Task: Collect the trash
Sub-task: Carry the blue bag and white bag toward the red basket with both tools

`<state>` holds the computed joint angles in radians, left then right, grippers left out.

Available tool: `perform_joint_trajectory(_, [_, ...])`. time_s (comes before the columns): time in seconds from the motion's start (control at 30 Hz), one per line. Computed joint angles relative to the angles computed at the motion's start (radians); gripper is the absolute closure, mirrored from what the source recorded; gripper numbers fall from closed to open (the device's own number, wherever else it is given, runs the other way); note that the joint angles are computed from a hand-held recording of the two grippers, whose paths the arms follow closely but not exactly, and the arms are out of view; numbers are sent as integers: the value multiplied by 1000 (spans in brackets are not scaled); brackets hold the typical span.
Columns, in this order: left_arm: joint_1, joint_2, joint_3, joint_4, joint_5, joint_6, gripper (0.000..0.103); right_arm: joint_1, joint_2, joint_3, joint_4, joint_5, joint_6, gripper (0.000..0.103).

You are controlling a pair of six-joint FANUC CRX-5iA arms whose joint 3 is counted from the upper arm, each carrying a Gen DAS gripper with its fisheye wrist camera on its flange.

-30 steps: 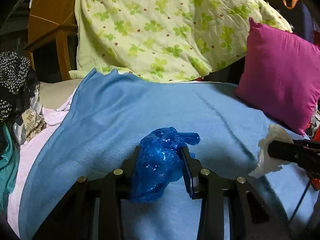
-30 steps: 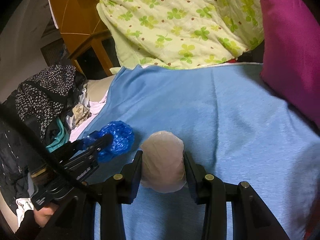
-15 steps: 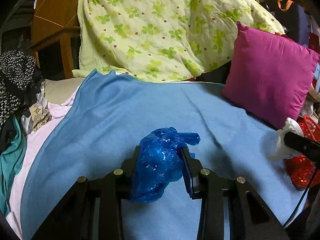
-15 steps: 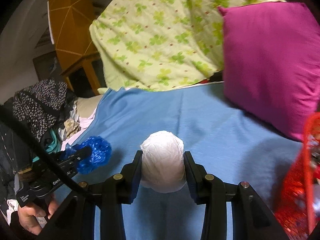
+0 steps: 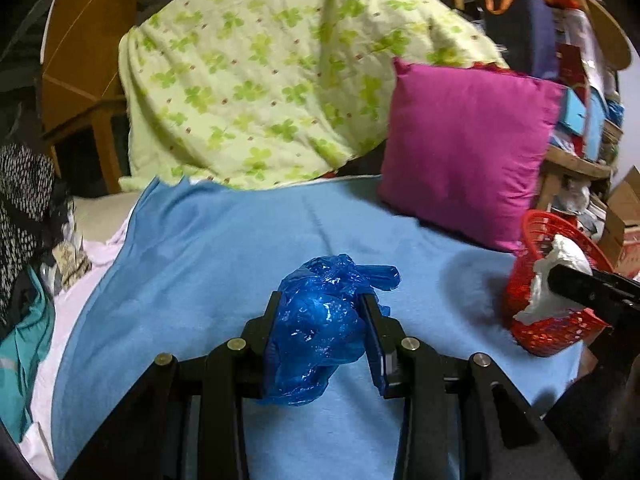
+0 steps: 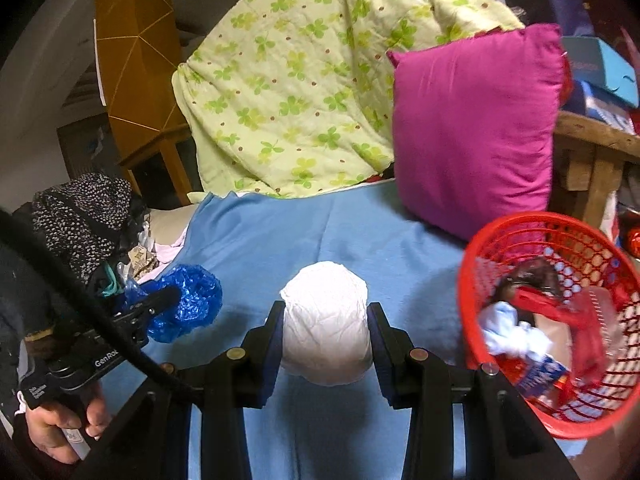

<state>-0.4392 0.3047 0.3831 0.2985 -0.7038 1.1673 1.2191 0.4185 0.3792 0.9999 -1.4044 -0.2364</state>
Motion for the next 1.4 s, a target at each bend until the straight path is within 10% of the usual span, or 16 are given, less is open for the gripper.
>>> perform_joint_trajectory(1.4, [-140, -138, -31, -78, 31, -47, 64, 185, -140, -153, 166, -255, -198, 61])
